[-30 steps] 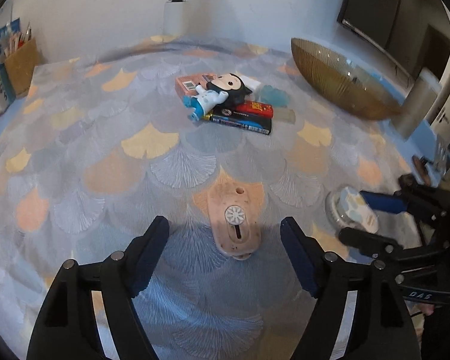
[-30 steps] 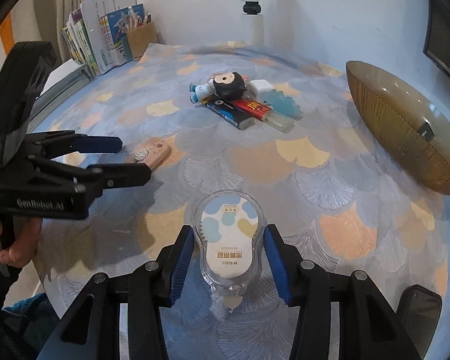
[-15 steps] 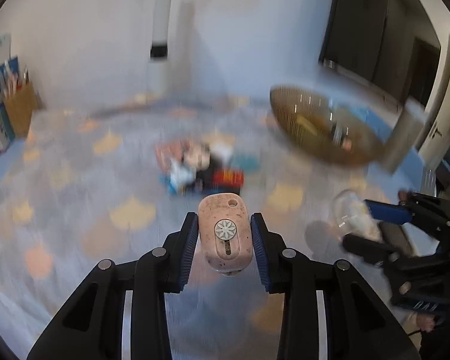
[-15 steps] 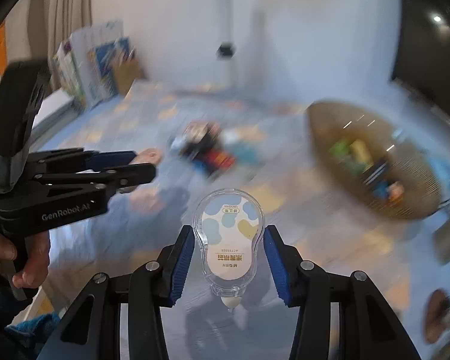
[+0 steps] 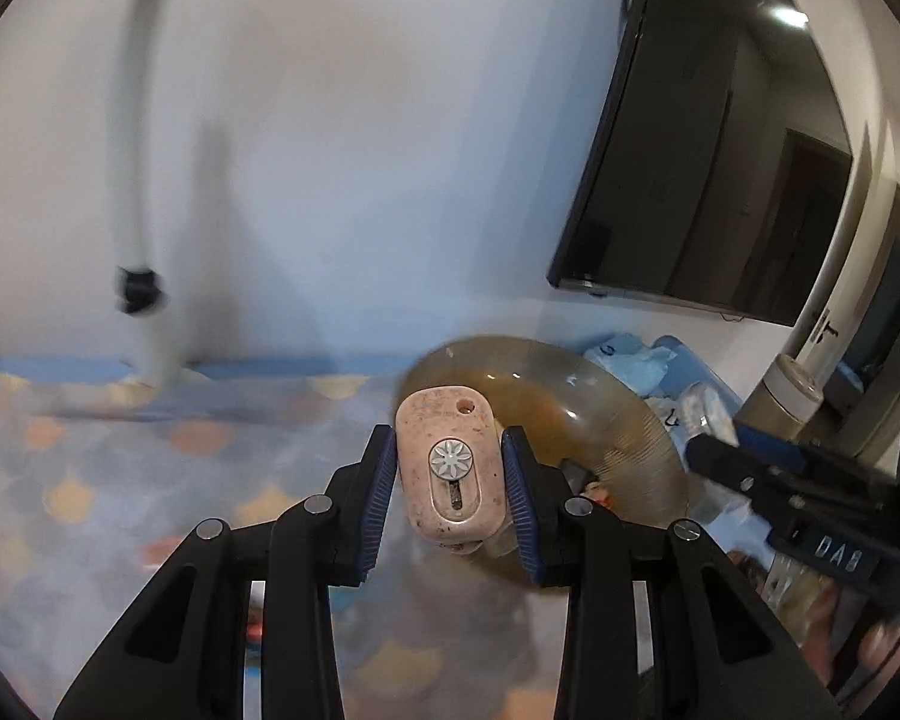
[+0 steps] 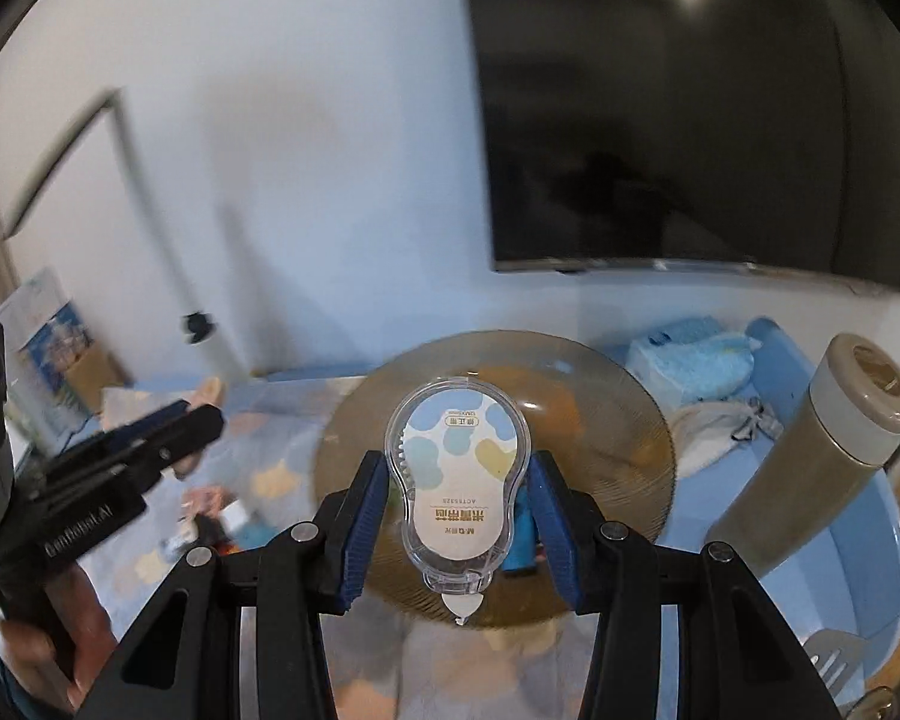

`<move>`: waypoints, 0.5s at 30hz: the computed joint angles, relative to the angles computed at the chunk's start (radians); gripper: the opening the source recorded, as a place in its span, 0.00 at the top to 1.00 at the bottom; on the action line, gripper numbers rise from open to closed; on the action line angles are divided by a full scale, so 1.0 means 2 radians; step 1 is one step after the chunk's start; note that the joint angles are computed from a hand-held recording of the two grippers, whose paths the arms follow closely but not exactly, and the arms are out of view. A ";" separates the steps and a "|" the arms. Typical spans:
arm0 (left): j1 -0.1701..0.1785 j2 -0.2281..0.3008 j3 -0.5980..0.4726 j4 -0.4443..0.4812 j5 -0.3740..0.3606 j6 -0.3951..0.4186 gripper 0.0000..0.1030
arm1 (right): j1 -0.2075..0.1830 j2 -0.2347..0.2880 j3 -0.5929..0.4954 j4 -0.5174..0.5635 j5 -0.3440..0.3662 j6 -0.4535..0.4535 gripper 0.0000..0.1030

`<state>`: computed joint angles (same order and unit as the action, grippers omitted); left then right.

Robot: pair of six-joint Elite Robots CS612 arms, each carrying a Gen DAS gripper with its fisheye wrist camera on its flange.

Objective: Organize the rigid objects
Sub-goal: 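Carry the eraser and tape dispenser to the amber bowl and release them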

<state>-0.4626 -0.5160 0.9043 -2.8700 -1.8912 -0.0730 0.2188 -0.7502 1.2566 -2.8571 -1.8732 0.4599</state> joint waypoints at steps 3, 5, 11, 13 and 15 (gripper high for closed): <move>-0.006 0.027 -0.054 0.072 -0.016 -0.003 0.68 | -0.008 0.009 -0.010 0.024 0.014 0.009 0.55; -0.010 0.040 -0.078 0.089 -0.014 -0.002 0.68 | -0.011 0.012 -0.012 0.036 0.016 0.012 0.55; -0.015 0.053 -0.096 0.105 -0.022 -0.006 0.67 | -0.019 0.018 -0.019 0.066 0.024 0.011 0.55; -0.014 0.057 -0.104 0.112 -0.041 -0.013 0.51 | -0.019 0.019 -0.022 0.079 0.017 0.004 0.53; -0.013 0.058 -0.106 0.118 -0.053 -0.024 0.23 | -0.016 0.017 -0.022 0.093 -0.007 0.005 0.42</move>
<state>-0.4890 -0.3999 0.6920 -2.6336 -1.9976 -0.1216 0.1867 -0.7156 1.2131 -2.6711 -1.8877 0.4695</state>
